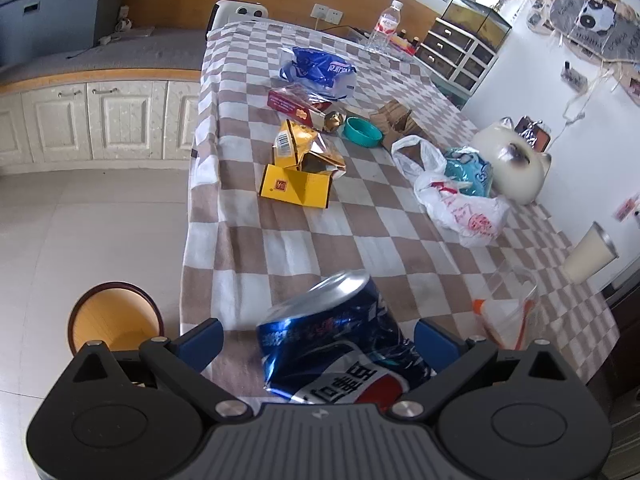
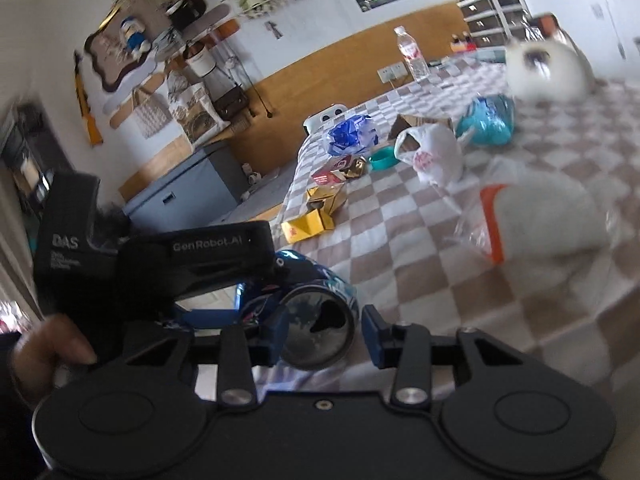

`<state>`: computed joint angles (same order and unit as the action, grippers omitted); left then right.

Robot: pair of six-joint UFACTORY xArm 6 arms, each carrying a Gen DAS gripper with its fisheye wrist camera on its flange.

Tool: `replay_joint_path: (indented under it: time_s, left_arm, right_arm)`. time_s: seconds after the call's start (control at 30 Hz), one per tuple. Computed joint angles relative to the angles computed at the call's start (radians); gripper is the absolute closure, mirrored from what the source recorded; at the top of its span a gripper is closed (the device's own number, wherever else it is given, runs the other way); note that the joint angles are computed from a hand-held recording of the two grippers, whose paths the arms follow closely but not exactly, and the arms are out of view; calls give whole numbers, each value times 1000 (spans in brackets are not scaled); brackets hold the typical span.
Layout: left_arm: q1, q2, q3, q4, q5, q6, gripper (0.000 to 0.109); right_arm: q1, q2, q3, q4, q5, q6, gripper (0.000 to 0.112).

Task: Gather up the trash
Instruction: 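Reach the left tool to the crushed blue Pepsi can while the right tool reaches the clear plastic bag, then close the left gripper on the blue can while the right gripper grasps the clear bag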

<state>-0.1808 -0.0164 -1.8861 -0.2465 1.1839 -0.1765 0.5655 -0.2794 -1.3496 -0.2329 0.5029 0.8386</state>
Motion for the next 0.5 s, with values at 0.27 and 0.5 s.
replay_joint_path:
  time_s: [0.27,0.5]
  left_arm:
    - [41,-34,65,-147,-47,-29,8]
    - [89,-72,123,-235,-31,-91,6]
  right_arm:
    - [13,-15,10,-12,-50,86,62]
    - [4,33,-7,53,-40,140,77]
